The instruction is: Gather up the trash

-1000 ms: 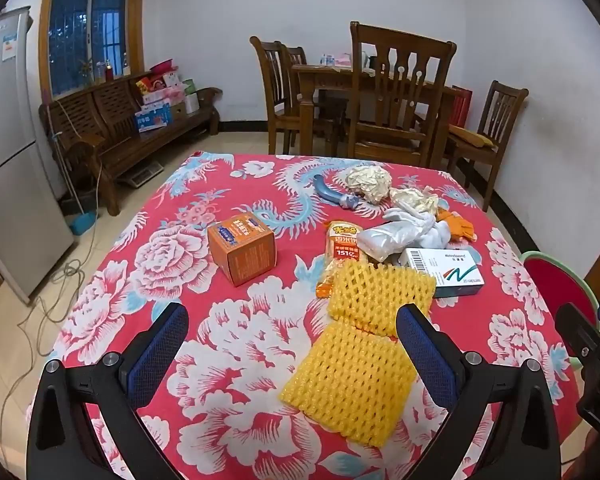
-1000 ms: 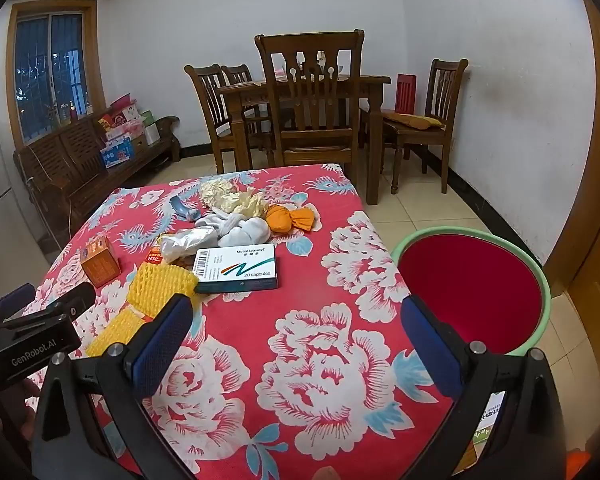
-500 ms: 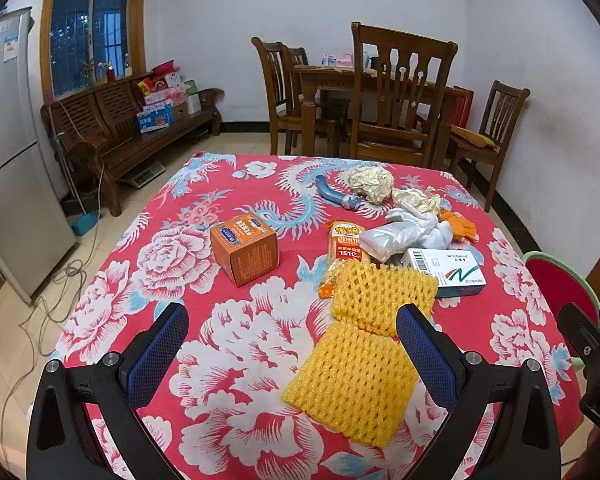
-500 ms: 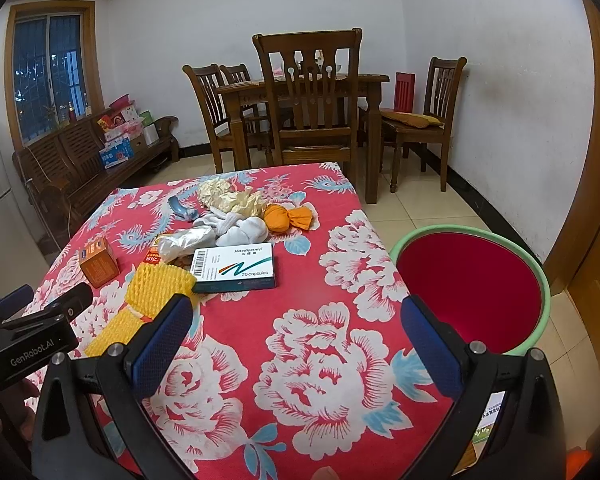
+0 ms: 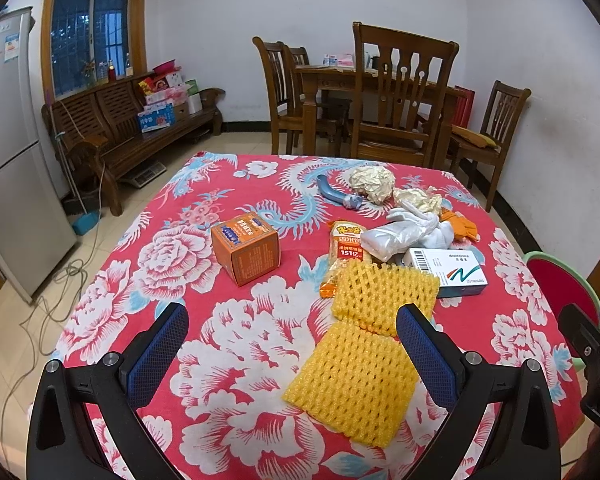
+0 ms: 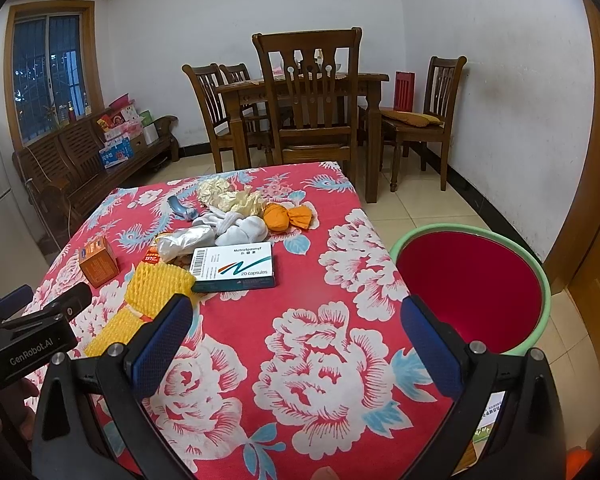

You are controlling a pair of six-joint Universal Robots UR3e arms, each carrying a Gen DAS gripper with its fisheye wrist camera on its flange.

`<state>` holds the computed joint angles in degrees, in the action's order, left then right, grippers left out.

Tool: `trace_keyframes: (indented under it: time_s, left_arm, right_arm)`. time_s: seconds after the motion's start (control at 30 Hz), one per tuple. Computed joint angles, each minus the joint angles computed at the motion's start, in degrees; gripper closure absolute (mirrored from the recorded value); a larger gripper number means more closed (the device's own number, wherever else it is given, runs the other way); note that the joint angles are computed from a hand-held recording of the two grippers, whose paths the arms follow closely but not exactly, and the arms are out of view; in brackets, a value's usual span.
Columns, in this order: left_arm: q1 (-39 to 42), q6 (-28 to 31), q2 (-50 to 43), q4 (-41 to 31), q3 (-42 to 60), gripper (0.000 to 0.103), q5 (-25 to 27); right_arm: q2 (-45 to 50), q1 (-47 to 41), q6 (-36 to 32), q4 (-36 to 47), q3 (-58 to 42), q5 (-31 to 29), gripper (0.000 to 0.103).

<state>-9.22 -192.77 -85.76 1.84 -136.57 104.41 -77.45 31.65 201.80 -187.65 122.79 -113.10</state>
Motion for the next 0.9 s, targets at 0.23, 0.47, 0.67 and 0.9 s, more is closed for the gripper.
trace_keyframes:
  time_s: [0.23, 0.47, 0.67, 0.9]
  left_arm:
    - [-0.2, 0.0, -0.4, 0.1, 0.2, 0.0, 0.4]
    - [-0.2, 0.0, -0.5, 0.1, 0.2, 0.0, 0.4]
    - [-0.3, 0.0, -0.5, 0.2, 0.2, 0.0, 0.5]
    - [-0.4, 0.0, -0.5, 0.2, 0.3, 0.0, 0.6]
  right_arm:
    - [0.1, 0.0, 0.0, -0.1, 0.0, 0.0, 0.001]
    - [0.0, -0.1, 0.0, -0.2, 0.1, 0.1, 0.001]
    - [-0.1, 0.1, 0.1, 0.2, 0.0, -0.1, 0.001]
    - [-0.2, 0.5, 0.2, 0.6, -0.4, -0.4, 0.001]
